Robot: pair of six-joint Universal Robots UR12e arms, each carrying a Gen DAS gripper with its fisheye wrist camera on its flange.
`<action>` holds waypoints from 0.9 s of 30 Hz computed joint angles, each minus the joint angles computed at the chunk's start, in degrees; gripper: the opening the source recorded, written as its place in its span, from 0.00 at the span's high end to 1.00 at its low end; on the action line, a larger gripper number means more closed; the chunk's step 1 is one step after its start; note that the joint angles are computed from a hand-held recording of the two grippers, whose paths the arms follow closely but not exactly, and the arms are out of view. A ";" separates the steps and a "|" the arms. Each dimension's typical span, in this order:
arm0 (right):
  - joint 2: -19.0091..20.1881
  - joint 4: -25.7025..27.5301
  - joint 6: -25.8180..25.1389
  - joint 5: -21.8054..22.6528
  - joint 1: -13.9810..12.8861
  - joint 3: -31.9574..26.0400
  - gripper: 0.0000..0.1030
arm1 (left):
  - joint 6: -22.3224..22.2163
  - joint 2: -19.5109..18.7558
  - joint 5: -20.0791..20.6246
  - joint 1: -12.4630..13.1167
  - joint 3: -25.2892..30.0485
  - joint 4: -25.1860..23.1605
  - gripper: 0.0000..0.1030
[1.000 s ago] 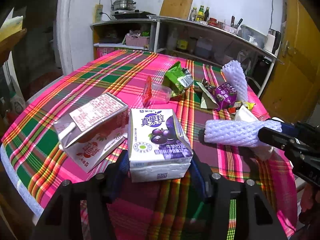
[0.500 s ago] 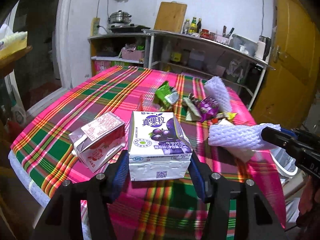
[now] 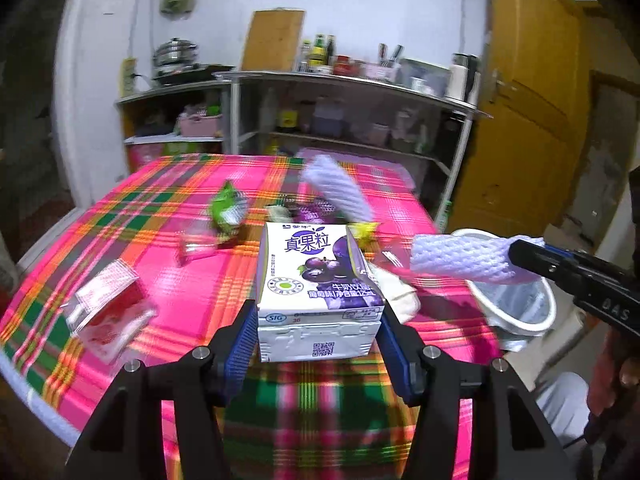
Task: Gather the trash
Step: 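Carry the foam net with the right gripper into the bin while the left drops the carton there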
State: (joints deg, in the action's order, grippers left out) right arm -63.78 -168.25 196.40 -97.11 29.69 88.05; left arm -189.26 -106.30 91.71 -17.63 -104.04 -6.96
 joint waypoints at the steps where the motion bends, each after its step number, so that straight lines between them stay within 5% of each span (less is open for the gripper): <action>1: -0.31 -0.01 0.50 -0.71 -0.15 0.49 0.81 | 0.38 -0.31 -0.76 -0.25 0.53 -0.31 0.44; 13: -4.08 1.30 9.19 -8.75 -2.88 6.72 0.81 | 6.24 -5.13 -9.42 -3.18 7.75 -3.67 0.44; 27: -5.80 4.95 15.56 -11.52 -4.89 10.22 0.81 | 10.21 -11.39 -15.23 -5.77 16.65 -10.30 0.44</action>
